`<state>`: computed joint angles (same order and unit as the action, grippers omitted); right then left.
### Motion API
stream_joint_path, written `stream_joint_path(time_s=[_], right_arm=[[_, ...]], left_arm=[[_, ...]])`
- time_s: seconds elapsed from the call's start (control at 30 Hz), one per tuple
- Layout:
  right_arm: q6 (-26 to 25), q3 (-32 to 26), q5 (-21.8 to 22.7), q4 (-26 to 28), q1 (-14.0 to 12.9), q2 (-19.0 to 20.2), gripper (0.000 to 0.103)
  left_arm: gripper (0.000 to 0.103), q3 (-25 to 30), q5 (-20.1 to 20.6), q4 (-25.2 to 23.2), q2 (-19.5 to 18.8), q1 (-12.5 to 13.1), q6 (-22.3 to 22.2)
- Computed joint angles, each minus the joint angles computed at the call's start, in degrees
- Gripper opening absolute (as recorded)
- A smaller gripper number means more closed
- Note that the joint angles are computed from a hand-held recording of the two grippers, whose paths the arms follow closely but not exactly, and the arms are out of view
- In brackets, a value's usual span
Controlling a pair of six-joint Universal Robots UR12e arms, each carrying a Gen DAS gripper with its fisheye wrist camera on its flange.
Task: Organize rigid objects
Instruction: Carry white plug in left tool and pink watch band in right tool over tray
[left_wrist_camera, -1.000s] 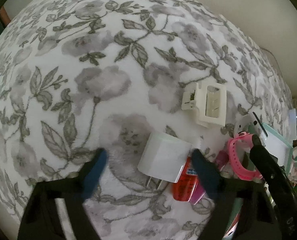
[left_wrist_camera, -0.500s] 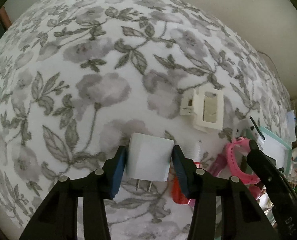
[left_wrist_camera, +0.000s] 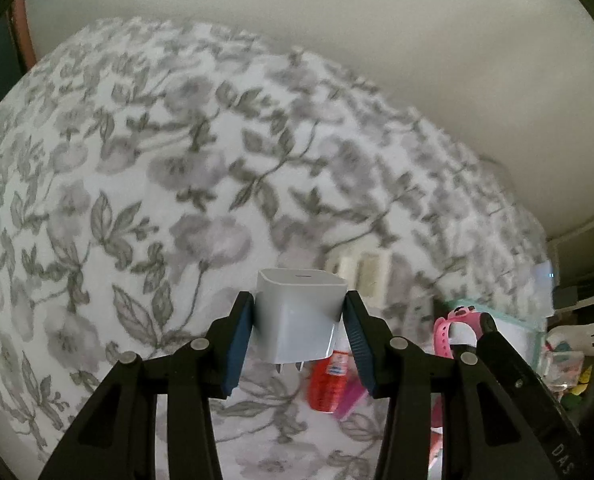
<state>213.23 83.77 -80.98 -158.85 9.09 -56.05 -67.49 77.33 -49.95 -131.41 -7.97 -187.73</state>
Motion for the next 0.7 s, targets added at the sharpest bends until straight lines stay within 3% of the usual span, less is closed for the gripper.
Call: stream_joint_path(time_s=[0.23,0.4,0.7], right_arm=[[2.6,4.0,-5.4,-3.8,-1.0,-3.7,0.020],[5.5,7.2,-10.7,-3.4,-2.1,-6.6,0.020],[9.9,13.0,-14.3,-2.5,-4.9,-10.5,0.020]], left_arm=[[0.048,-1.1,-1.2,4.5,1.9,-0.9,1.5],[0.048,-1.8,-1.8,7.3,2.9,-2.1,3.9],[0.048,-1.6,-2.6,6.5,3.1,-5.1,9.6]])
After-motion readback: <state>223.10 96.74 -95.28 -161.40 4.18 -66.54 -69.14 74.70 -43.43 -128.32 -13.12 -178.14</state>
